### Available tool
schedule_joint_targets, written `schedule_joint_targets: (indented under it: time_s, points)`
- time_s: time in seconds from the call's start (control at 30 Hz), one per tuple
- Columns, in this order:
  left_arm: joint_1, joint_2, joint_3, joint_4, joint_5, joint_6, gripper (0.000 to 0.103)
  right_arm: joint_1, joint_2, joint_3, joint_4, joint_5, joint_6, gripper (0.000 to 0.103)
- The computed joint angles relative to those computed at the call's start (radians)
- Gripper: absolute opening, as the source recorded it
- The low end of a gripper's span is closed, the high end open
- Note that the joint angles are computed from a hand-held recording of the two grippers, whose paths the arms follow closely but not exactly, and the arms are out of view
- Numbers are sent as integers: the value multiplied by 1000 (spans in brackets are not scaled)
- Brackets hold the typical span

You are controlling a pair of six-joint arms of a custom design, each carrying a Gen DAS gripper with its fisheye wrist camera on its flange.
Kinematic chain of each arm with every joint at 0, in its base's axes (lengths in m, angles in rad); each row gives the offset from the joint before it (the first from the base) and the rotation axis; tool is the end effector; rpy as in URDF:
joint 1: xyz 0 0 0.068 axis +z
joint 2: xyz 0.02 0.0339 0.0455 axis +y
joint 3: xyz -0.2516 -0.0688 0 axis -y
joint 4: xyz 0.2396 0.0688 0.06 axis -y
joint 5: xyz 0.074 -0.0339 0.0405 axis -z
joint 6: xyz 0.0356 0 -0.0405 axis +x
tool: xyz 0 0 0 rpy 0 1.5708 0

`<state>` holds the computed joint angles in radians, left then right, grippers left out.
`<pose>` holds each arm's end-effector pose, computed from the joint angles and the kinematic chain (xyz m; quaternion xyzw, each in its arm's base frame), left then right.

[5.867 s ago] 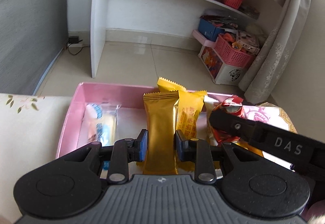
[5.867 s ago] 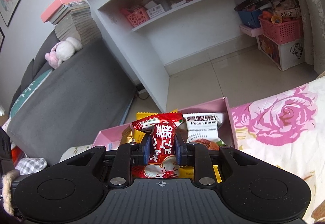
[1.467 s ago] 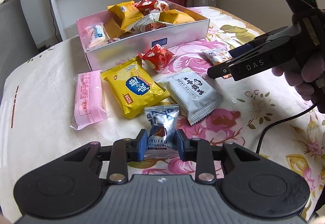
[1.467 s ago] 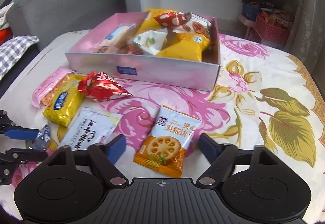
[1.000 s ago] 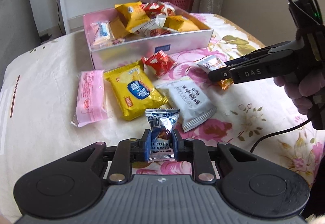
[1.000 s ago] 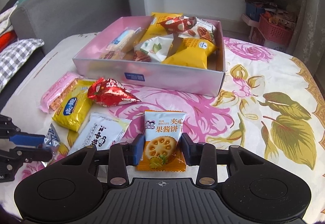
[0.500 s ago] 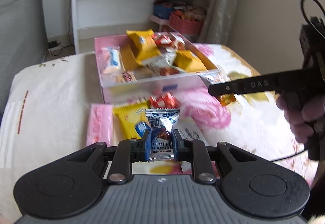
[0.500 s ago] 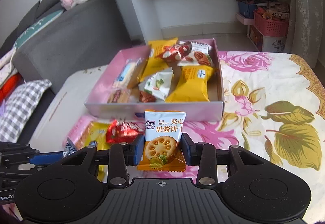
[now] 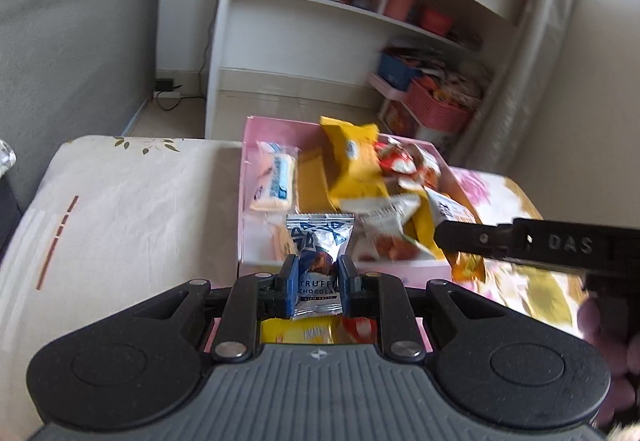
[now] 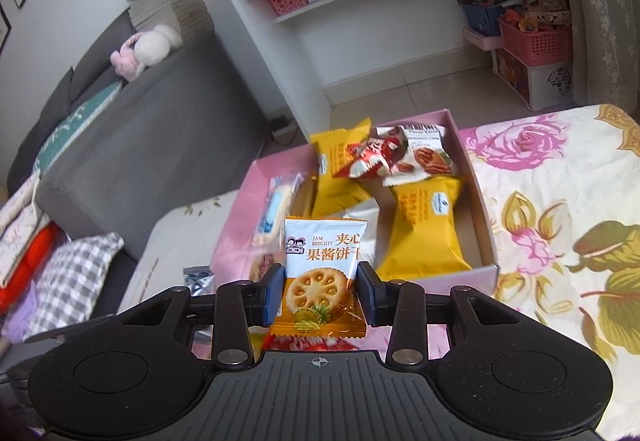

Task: Organize snacks
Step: 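Carry both snacks over the pink box and open both tools inside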

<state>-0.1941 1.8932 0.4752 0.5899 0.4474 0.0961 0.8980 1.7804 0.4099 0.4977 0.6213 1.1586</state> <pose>0.2592 -0.0667 0.0463 0.2110 0.8874 -0.2238 0.3433 0.1689 0.1787 0.0579 0.2199 0.8736 0.1305 0.4141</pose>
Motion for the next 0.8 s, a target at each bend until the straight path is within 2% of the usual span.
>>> schedule_joint_targets:
  time_s: [0.13,0.3,0.6,0.8]
  points:
    - [-33,64,33,69,-57,-89,18,-49,51,-18,136,-33,-27,38]
    - [-58,104,45,124,-105,-104,18,-101,118,-13,257,-76,-71,38]
    - [-95,158,55,199,-213,-82,18,-150,211,39,345,-95,-154,38]
    - [-99,182,70,213,-234,-99,18,-163,244,93,318,-80,-217,38]
